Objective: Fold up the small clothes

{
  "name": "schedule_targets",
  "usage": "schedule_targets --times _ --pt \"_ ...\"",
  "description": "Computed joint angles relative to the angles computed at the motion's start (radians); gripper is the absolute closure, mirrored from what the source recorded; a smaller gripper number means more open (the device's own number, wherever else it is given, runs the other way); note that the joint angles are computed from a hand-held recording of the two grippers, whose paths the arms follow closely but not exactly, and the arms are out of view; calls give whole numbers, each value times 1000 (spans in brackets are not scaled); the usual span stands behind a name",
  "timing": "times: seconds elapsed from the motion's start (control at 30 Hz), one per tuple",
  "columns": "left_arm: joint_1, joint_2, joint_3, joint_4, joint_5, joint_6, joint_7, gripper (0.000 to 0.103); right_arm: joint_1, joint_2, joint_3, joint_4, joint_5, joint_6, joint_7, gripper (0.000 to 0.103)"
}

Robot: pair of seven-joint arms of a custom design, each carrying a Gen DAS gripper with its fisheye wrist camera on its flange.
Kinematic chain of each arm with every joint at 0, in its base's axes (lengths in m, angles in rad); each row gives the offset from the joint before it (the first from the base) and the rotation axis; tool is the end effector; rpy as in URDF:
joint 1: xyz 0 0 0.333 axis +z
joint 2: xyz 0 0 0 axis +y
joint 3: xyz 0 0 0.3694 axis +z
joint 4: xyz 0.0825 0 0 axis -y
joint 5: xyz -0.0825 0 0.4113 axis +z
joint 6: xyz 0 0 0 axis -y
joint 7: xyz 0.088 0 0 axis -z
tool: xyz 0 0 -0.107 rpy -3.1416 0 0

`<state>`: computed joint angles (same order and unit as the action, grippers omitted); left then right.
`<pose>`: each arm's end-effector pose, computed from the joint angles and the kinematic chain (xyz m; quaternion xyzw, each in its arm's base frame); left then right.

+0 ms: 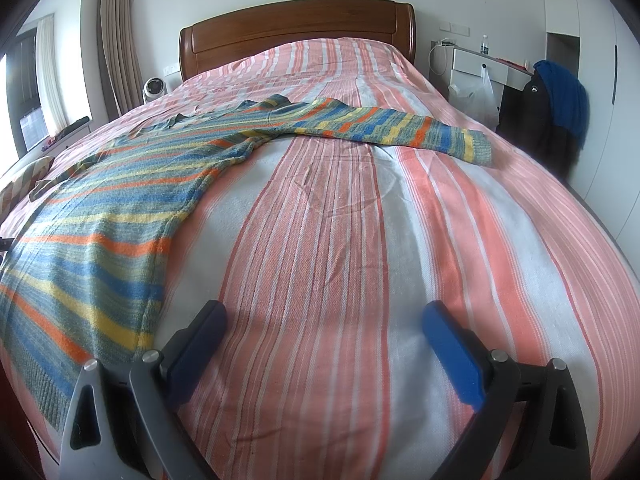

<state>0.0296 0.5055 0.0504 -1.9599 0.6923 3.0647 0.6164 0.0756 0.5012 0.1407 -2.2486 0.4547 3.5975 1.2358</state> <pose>0.6934 0.0012 0.2961 -0.7788 0.5476 -0.2120 0.2205 0.6080 0.0713 0.2580 -0.6522 0.6468 -0.2822 0.2770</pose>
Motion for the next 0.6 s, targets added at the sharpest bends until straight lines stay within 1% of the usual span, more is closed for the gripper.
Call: schedule_targets --times 0.6 --pt "4 0 -7 1 0 -13 5 0 3 0 -3 -1 1 3 -1 6"
